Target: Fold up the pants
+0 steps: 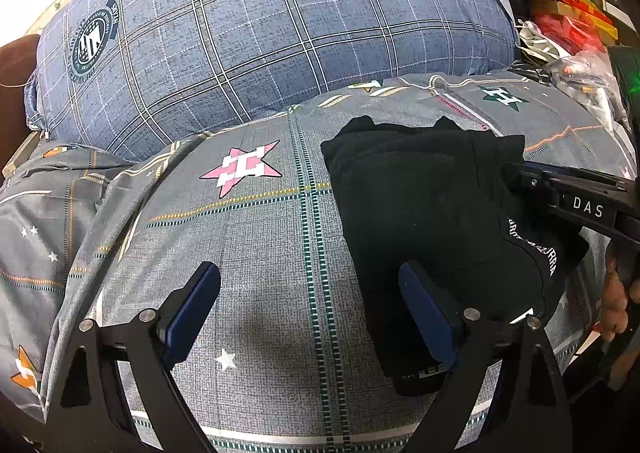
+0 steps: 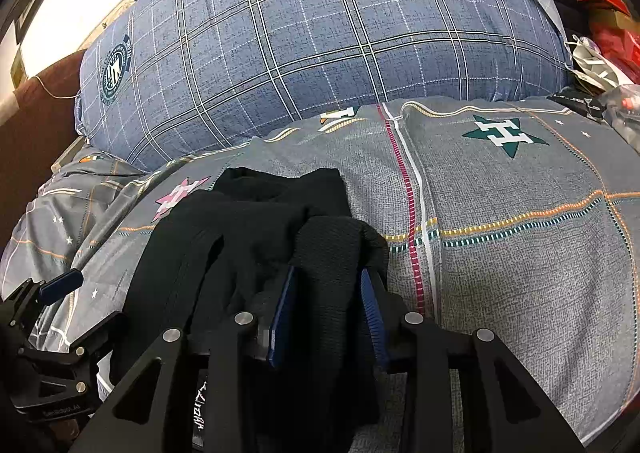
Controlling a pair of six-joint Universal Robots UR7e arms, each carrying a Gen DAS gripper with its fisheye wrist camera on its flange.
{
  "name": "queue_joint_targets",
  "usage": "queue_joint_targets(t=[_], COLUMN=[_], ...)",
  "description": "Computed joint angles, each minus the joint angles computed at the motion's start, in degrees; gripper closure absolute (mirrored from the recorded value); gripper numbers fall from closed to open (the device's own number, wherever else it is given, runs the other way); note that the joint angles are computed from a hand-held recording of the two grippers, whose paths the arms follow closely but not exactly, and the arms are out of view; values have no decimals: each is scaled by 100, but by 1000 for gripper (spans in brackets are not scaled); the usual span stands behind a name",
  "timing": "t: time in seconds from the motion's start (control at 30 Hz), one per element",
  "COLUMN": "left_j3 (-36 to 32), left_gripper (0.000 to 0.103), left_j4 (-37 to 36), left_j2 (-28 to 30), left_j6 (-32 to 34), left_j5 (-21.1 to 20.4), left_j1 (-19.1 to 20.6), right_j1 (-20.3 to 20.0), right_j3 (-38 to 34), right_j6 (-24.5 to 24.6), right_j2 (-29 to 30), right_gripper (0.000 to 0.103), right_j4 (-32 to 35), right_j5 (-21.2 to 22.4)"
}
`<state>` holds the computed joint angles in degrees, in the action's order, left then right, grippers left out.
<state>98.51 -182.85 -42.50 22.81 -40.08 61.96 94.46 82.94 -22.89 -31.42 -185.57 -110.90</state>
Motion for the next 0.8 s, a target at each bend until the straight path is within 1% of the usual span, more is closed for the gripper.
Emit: queue_joint_targets(t=[0.17,0.63,0.8], left_j3=[-16,-2,21], left_gripper=[11,11,11], left_j4=[52,128,53], left_j2=[-1,-27,-92], left_j6=[-32,-41,-63], left_j5=[4,223,174], left_j1=[7,-72,-71], right_j1=[4,35,70], right_j3=[-1,54,48], right_j6=[-4,22,-54], right_j2=[2,-24,10], right_gripper=[68,67,66], right_j4=[1,-19,-96], right_j5=[-9,-65,-157])
